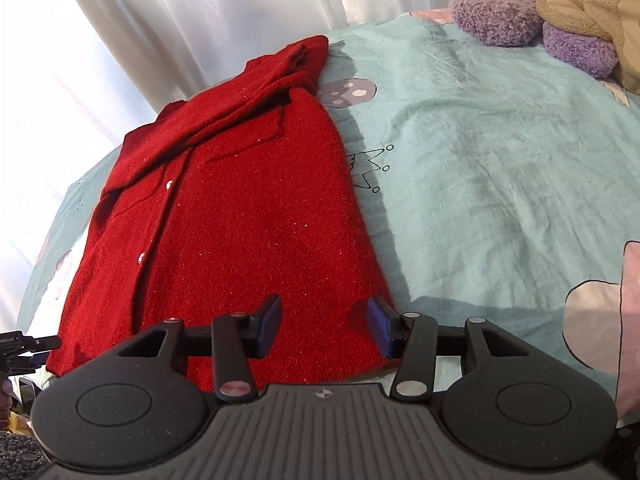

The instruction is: Fold small clothes

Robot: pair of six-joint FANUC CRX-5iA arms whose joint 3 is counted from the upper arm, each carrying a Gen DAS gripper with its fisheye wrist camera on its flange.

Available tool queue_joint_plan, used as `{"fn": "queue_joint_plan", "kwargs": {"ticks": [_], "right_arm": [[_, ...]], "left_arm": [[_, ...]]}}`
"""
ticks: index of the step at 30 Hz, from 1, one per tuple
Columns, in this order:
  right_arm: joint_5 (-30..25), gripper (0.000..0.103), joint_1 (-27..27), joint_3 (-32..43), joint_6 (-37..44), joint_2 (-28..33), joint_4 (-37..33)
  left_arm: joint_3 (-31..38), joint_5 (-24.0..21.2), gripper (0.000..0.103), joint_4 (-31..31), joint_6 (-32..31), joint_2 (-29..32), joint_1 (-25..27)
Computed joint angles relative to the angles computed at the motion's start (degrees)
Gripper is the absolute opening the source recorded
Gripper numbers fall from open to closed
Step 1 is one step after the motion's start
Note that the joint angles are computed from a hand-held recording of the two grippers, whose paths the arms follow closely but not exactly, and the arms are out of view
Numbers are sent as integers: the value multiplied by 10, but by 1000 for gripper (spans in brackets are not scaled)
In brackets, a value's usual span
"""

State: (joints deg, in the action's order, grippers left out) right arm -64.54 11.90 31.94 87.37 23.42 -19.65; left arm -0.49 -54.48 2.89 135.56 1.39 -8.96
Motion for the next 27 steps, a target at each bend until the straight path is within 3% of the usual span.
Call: {"fn": "queue_joint_plan", "kwargs": {"ticks": [5,7,10,12,14,16,18,20,22,23,25,27], "right_arm": [[9,47,6,-2,6,-1,24],[-25,47,4,20,3,16,27],[-32,47,3,19,10,19,26],[-29,32,2,16,18,17,20],[-31,27,2,17,21,17,18],[-35,29,-1,22,14,20,14],[-43,31,-2,28,3,24,14],[-53,34,-3,36,5,28,10],[-63,36,-3,44,9,32,6],[-65,37,-1,47,10,34,8],[-69,34,3,50,15,37,15],[-69,17,7,51,23,38,25]], "left_arm": [[-23,9,44,41,-33,-10,19],[-25,7,38,49,-49,-9,23],[-28,9,27,61,-69,-10,28],[-39,20,18,81,-88,-15,35],[-64,45,18,117,-111,-24,44],[-76,55,20,140,-128,-25,49],[-73,51,37,148,-147,-21,50],[-65,40,39,148,-157,-12,49],[-52,24,32,145,-164,0,47],[-43,16,20,132,-164,6,44],[-37,10,17,127,-169,9,44],[-39,12,14,135,-173,8,48]]}}
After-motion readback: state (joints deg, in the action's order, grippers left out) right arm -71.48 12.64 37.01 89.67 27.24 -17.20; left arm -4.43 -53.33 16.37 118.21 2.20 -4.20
